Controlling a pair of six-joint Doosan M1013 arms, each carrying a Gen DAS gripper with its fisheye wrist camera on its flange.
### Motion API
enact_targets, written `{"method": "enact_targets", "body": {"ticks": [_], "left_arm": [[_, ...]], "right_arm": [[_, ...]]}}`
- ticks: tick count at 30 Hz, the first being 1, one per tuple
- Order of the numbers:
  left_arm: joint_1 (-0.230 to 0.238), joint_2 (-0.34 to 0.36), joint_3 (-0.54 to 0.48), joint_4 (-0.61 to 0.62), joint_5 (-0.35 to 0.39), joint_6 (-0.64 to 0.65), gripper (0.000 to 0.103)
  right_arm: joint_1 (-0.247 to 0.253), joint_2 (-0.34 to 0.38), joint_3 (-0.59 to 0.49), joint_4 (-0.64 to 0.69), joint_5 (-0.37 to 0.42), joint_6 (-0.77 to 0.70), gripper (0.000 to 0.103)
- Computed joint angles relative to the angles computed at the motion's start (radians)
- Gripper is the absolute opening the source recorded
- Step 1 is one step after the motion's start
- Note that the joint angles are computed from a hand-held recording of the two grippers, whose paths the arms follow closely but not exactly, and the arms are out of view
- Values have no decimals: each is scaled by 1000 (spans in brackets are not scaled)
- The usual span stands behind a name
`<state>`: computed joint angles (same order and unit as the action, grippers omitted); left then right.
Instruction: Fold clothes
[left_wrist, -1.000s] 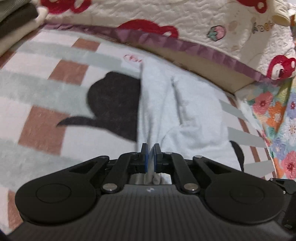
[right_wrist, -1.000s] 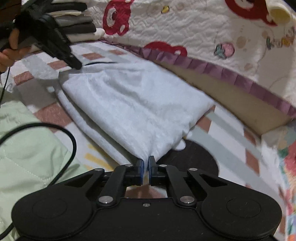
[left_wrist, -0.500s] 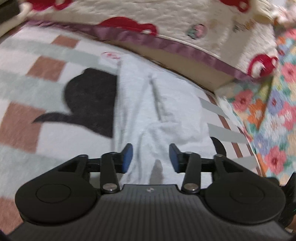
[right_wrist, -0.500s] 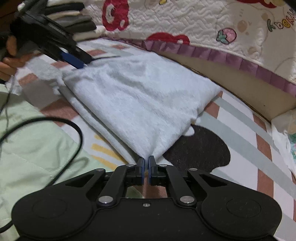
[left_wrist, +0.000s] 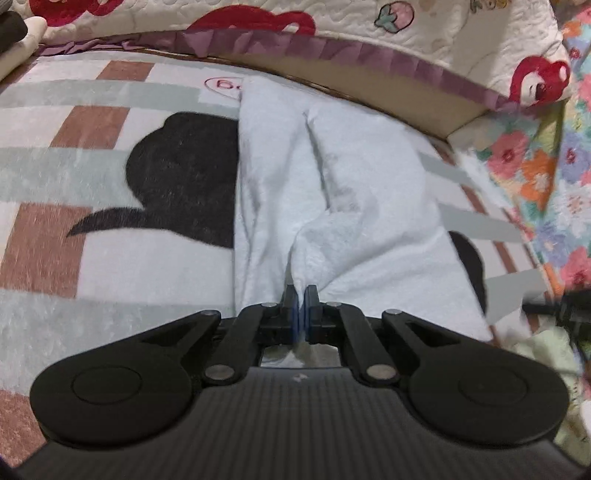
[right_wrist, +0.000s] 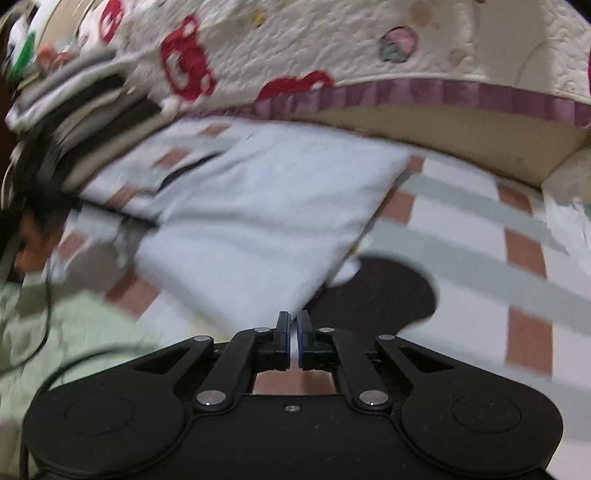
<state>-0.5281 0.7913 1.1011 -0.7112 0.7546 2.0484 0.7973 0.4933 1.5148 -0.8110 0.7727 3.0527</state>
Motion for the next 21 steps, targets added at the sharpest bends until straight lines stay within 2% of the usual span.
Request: {"method": "enact_targets", "body": {"ticks": [1, 3, 4, 6, 8, 11, 12, 15, 17, 18, 19, 20, 21], "left_arm": [[1, 3, -4, -13, 5, -1, 3], [4, 9, -11, -38, 13, 3, 4], [8, 14, -17, -55, 25, 11, 7], [17, 24, -25, -104, 56, 19, 15], [26, 32, -30, -152, 82, 31, 21], [29, 39, -41, -162, 111, 49, 21], [28, 40, -44, -158, 118, 55, 21], [31, 46, -54, -166, 143, 67, 29], [33, 51, -60, -186, 160, 80, 38], [34, 53, -62, -193, 166, 90, 39], [33, 53, -62, -187, 168, 103, 34], [31, 53, -63, -178, 168, 117, 12], [25, 50, -67, -126, 163, 126, 3]], "right_arm": [[-20, -6, 5, -2, -18, -21, 11], [-74, -10, -22, 71, -66, -175, 29], [-101, -10, -39, 116, -85, -260, 34], [-159, 13, -100, 263, -148, -452, 53], [-214, 44, -173, 449, -185, -675, 57], [-270, 137, -306, 672, -169, -847, 60], [-281, 174, -353, 700, -150, -873, 60], [-284, 264, -460, 602, -76, -761, 60], [-295, 288, -470, 645, -109, -746, 60], [-301, 300, -475, 671, -126, -741, 60], [-297, 308, -477, 645, -133, -748, 61], [-293, 316, -478, 616, -139, -754, 60], [-289, 324, -479, 587, -146, -760, 58]]}}
